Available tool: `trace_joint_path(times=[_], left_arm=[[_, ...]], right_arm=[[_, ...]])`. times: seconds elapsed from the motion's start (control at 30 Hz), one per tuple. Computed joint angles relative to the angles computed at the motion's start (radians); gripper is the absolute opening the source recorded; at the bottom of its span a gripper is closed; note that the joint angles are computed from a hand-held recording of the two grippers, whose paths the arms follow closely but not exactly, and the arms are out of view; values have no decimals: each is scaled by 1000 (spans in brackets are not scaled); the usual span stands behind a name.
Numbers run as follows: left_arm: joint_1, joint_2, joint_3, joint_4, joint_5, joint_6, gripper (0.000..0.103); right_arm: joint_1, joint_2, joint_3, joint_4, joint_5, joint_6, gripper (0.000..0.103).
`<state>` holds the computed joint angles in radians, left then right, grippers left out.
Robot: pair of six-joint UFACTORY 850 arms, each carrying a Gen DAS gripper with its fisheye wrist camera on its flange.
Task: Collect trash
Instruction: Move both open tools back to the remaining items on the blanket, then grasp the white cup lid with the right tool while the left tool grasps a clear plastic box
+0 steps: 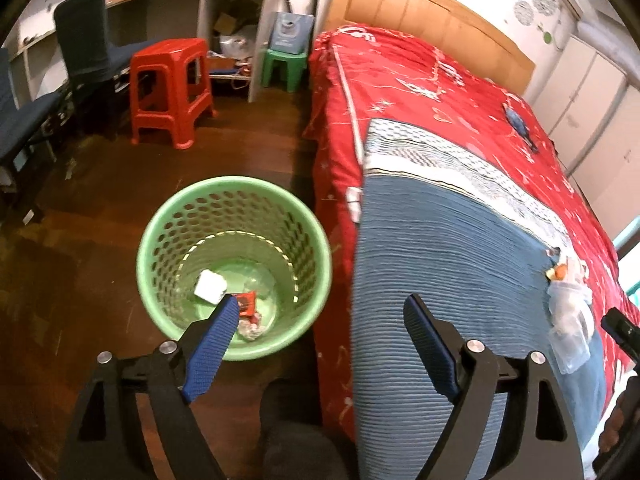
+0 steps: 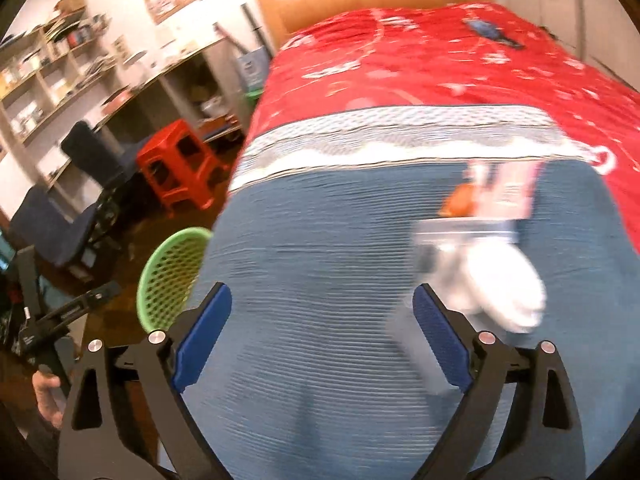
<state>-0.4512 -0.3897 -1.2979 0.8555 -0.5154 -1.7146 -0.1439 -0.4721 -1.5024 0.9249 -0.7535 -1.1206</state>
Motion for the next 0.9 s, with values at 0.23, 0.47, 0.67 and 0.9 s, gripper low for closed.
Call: trace_joint_path(times=[0.23,0.47,0.67,0.9], left_arm=[[-42,-73,-114,-67,-7,124,87],[-83,-155,-239,-131,-17,266,91],[-112,-221,-339,-182,-36,374,91],[-126,-272,-414,-260,-29,486,91]], right_arm=[[-94,-98,-114,-46,-23,93,93],[-139,-190,-215,-85,-54,163,93],[-149,-233,-246,-78,-81,166,93],[-143,-269,-284,-70,-99,177,93]])
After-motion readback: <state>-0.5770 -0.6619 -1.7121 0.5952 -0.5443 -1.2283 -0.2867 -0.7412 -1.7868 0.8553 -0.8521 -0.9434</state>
